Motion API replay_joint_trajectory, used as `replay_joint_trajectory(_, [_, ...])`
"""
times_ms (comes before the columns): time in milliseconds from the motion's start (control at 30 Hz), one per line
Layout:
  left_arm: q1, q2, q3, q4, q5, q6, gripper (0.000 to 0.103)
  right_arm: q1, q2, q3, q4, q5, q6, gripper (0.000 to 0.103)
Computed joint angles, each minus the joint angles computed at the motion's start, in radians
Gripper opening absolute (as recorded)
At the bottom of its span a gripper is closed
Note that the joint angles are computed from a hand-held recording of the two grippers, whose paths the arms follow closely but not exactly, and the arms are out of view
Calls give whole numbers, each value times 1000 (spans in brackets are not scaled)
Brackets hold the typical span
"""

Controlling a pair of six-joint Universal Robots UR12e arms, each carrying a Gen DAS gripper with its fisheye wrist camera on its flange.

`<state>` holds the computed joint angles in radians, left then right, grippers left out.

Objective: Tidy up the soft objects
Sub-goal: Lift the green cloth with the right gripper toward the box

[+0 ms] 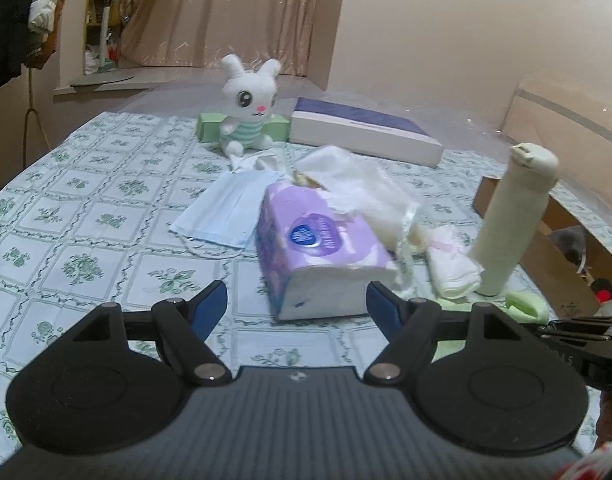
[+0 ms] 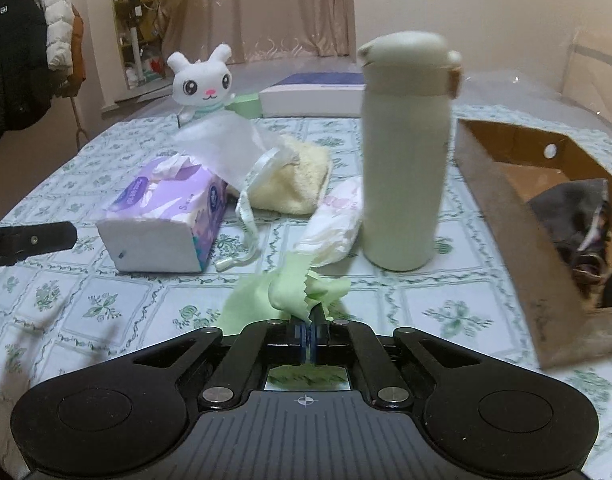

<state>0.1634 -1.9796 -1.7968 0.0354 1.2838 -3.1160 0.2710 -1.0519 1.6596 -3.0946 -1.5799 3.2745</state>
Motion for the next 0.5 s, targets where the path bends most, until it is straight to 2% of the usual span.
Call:
replay_joint_trajectory(300, [-13, 10, 13, -19, -89, 66, 74, -39, -67, 75, -20, 16, -33, 2])
replay_joint_trajectory(433, [-17, 10, 23, -40, -131, 104, 74, -62, -92, 103, -21, 55, -74, 2])
replay_joint_trajectory(500, [-19, 8, 33, -65, -158, 147, 74, -75, -103, 115, -17, 84, -110, 2])
